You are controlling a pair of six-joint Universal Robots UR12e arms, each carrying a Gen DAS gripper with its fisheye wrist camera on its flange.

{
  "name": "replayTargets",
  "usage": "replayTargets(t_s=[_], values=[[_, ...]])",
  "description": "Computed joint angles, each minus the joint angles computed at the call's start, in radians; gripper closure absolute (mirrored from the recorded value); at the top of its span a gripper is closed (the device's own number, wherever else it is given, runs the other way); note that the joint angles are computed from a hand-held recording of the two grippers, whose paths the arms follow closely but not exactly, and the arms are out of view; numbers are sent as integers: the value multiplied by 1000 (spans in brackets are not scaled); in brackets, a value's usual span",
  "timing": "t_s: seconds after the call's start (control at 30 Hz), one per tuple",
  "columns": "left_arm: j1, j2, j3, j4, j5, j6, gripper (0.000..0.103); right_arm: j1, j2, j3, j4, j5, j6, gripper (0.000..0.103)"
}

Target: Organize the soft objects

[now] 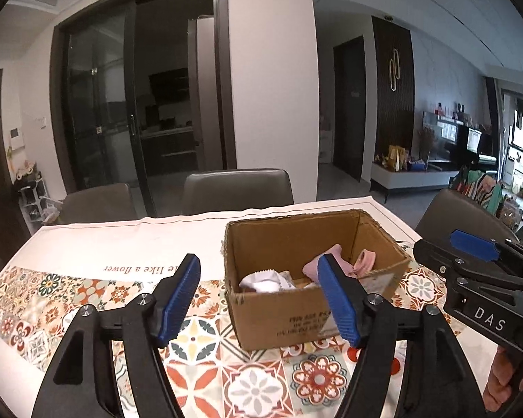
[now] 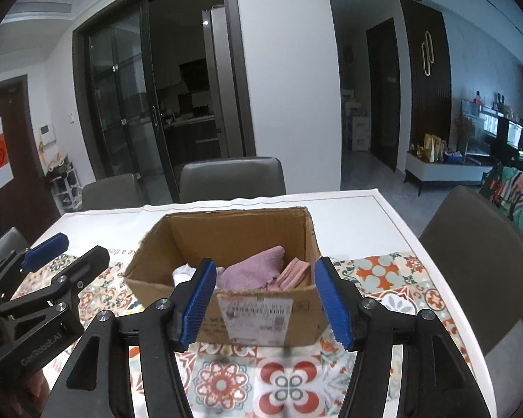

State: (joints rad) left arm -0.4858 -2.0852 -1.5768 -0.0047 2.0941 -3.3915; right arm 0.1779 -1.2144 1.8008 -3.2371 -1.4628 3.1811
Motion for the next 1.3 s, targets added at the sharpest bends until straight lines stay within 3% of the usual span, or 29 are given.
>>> replayTargets(t_s=[0.2,0.53,0.9,1.3], values=[[-28,29,-60,53,49,-9,26,6,-53,81,-59,-18,-8,37],[-77,68,-133,88,132,-32,9,9,-126,194,-135,-42,-22,36],[-131,93,-199,140,232,-72,0,9,-180,292,-224,-50,-38,32],[-166,102,-233,200,284,-44,0,12,-215,349,-262,-55,-25,30]])
